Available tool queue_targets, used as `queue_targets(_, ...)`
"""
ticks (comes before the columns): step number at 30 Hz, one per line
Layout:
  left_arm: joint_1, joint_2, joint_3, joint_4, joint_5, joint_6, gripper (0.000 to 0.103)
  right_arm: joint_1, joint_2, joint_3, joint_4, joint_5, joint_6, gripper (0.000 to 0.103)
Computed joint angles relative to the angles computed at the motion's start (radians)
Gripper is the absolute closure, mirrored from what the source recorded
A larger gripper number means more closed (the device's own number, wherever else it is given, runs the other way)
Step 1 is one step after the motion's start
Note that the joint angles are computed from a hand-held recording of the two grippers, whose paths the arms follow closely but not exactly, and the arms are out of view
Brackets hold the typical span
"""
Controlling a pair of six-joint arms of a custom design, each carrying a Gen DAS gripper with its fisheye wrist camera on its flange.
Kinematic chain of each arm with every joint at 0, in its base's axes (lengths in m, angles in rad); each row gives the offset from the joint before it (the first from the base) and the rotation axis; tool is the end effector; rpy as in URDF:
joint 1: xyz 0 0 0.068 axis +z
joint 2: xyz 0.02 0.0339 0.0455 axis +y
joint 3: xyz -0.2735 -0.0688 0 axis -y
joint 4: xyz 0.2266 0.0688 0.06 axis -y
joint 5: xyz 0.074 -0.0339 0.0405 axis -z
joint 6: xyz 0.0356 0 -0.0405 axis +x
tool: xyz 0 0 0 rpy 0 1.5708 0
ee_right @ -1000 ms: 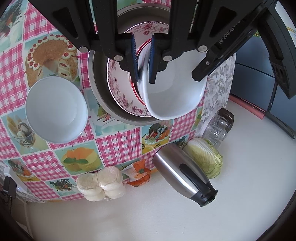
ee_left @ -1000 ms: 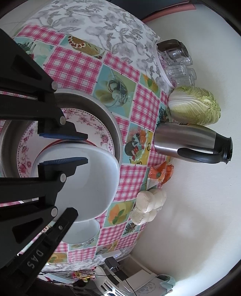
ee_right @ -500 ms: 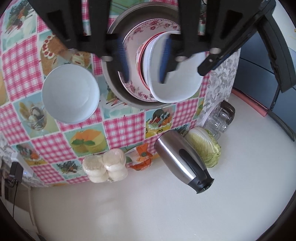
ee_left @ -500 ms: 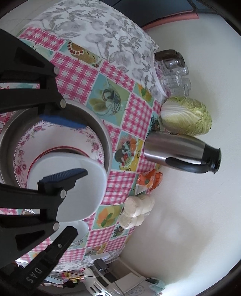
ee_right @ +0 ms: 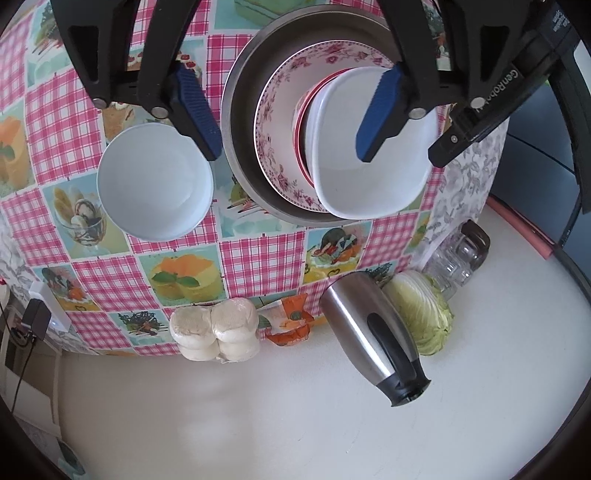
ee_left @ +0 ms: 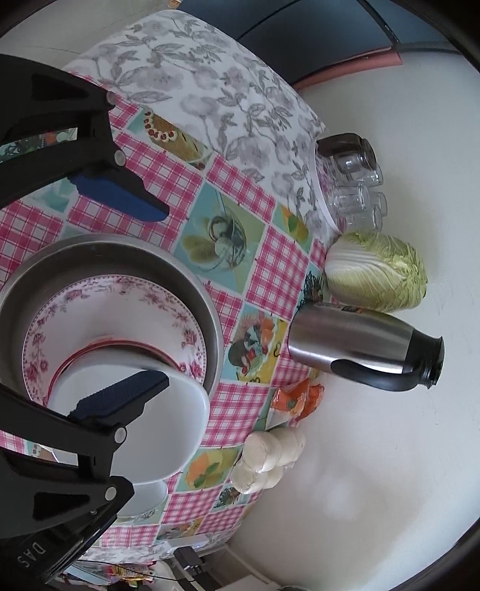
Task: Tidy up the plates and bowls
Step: 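Open both tools and release the white square bowl, then move both open tools toward the pale round bowl on the tablecloth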
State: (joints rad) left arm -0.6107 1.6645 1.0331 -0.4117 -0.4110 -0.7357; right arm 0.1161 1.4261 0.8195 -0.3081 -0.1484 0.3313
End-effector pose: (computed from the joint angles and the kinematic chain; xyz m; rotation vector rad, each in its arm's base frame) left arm 0.2684 -0.1705 0.2083 -0.2944 2.4675 -0.0136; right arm 0.2652 0.0362 0.2177 0.2063 2.5011 0.3713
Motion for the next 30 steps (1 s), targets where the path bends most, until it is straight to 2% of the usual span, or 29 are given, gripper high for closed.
queue_targets(4,0.001,0.001,0.002,-0.017,-0.030,-0.019,0.014,-0.001,0.001,0.000,0.000,0.004,-0.002,0.012)
queue_targets(11,0.007,0.000,0.002,-0.026,-0.044,-0.029,0.013,-0.004,-0.008,-0.007,0.009,0.008,-0.008,0.000)
queue_targets(30,-0.060,-0.020,0.019,-0.057,-0.153,-0.045,0.003,-0.033,-0.070,-0.026,0.004,0.027,-0.054,0.000)
